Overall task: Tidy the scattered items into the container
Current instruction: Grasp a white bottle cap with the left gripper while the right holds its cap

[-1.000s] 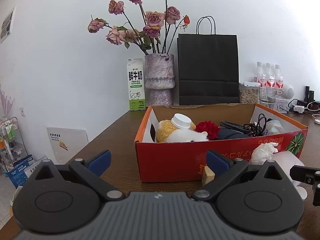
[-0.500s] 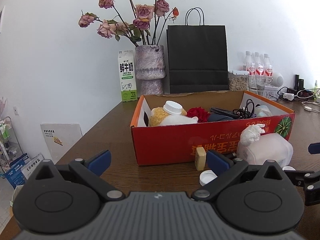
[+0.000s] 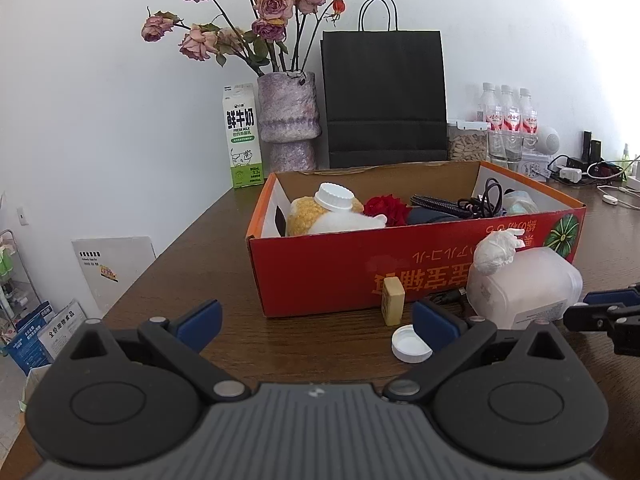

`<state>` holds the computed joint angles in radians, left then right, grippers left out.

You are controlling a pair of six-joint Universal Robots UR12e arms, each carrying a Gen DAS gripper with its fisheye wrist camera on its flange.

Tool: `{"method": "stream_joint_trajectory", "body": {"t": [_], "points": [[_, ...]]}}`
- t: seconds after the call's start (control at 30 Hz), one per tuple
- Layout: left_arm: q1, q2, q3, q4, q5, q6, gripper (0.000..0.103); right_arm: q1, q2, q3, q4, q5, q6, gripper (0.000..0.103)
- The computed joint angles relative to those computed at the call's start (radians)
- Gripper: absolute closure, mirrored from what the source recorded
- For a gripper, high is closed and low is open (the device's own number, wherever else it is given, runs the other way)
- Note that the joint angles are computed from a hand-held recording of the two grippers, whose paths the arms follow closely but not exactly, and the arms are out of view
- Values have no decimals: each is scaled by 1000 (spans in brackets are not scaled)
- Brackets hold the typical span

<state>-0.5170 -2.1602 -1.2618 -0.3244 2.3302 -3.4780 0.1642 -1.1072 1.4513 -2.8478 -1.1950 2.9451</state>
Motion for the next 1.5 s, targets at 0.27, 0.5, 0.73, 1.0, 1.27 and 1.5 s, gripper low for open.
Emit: {"method": "stream_joint_trajectory", "body": {"t": [0.27, 0.5, 0.73, 1.0, 1.27, 1.5], "points": [[2, -4, 18, -50, -50, 4, 0, -2, 1, 7, -54, -20, 41, 76], [7, -15, 51, -122, -104, 5, 1, -1, 0, 16, -89, -39, 64, 76], [11, -26, 82, -197, -126, -24, 14, -1, 0, 18, -95, -39, 61, 76], [23, -24, 88, -229, -190, -49, 42, 0, 1, 17, -94, -36, 59, 76], [33, -13, 69, -198, -247, -77, 74, 2, 1, 16, -94, -37, 56, 76], [29, -7, 52, -155, -209, -109, 74, 1, 1, 18, -97, -36, 57, 76]]}}
